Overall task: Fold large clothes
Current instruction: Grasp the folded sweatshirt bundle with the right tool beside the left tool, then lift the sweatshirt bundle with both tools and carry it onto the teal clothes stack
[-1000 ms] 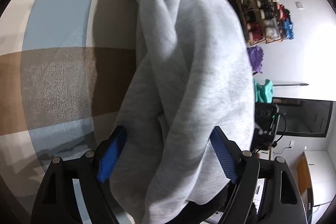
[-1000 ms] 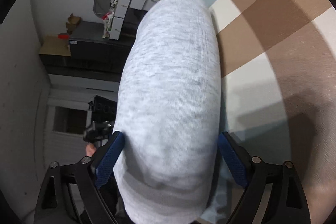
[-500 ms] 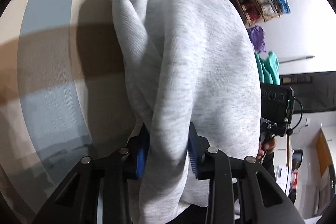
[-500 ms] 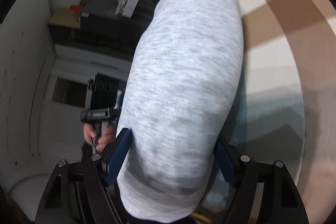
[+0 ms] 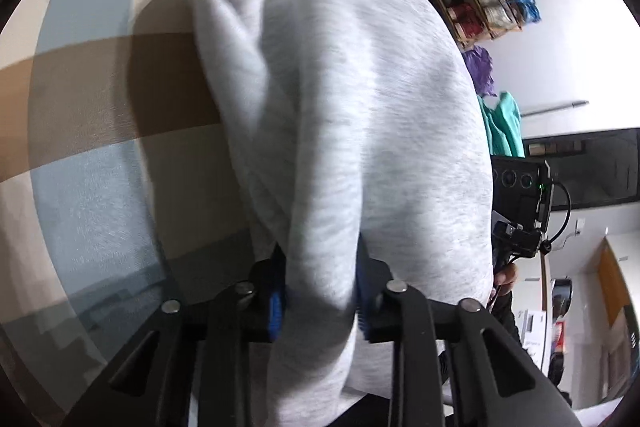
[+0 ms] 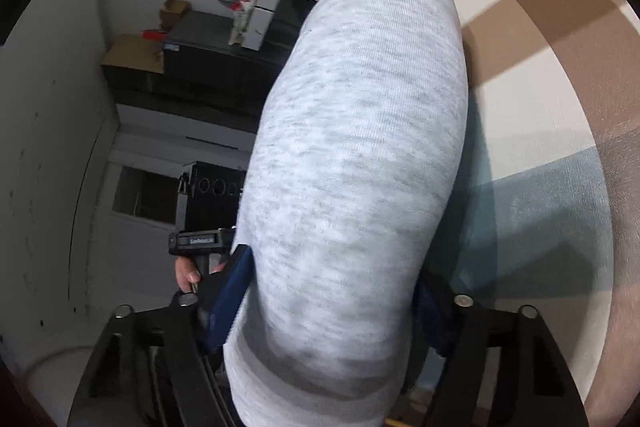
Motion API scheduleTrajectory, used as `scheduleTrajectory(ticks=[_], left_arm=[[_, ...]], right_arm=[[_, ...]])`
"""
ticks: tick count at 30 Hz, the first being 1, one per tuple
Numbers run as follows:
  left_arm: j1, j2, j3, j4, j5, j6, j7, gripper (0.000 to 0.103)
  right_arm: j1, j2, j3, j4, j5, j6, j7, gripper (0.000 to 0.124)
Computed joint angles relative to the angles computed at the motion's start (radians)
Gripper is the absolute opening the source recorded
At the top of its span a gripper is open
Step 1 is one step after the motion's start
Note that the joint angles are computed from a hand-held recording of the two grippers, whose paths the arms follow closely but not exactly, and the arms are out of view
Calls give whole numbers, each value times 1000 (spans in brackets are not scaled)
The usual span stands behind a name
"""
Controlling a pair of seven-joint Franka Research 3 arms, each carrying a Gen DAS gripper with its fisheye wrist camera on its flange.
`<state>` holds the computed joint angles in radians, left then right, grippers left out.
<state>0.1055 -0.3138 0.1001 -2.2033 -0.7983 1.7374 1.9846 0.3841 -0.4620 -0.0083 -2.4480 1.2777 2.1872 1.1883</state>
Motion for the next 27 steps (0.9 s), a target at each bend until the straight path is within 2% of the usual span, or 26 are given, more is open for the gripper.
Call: scheduleTrajectory(ticks=[3,8,14,19,22,23,26,27], left_arm=[[-21,-13,-23,4,4,31,3,20],[-53,-47,-14,-2,-58,43,26,19],[-128,-26,-54,105,-106,73,20,19],[-193,58,-104,270,-132,98,-4,19],[-224,153,-139,426,-156,75,-25,19],[-230,185,-153,480,-163,73,-32,19],[-249,301,-215,672,-159,88,-69,19],[-252,333,-235,723,-158,92,-81,19]], right_arm=[[-1,-47,12,-15,-6,25,37,69],[-5,-128,7,-27,-71,58,65,67],[-38,-261,-31,-32,-160,57,181,67],[-103,-391,-84,-23,-283,17,264,67],[-161,-467,-124,-3,-349,-11,315,67],[-169,-467,-116,17,-357,-7,342,67],[-223,-504,-183,82,-442,-73,386,67],[-231,-490,-184,114,-455,-80,398,67]])
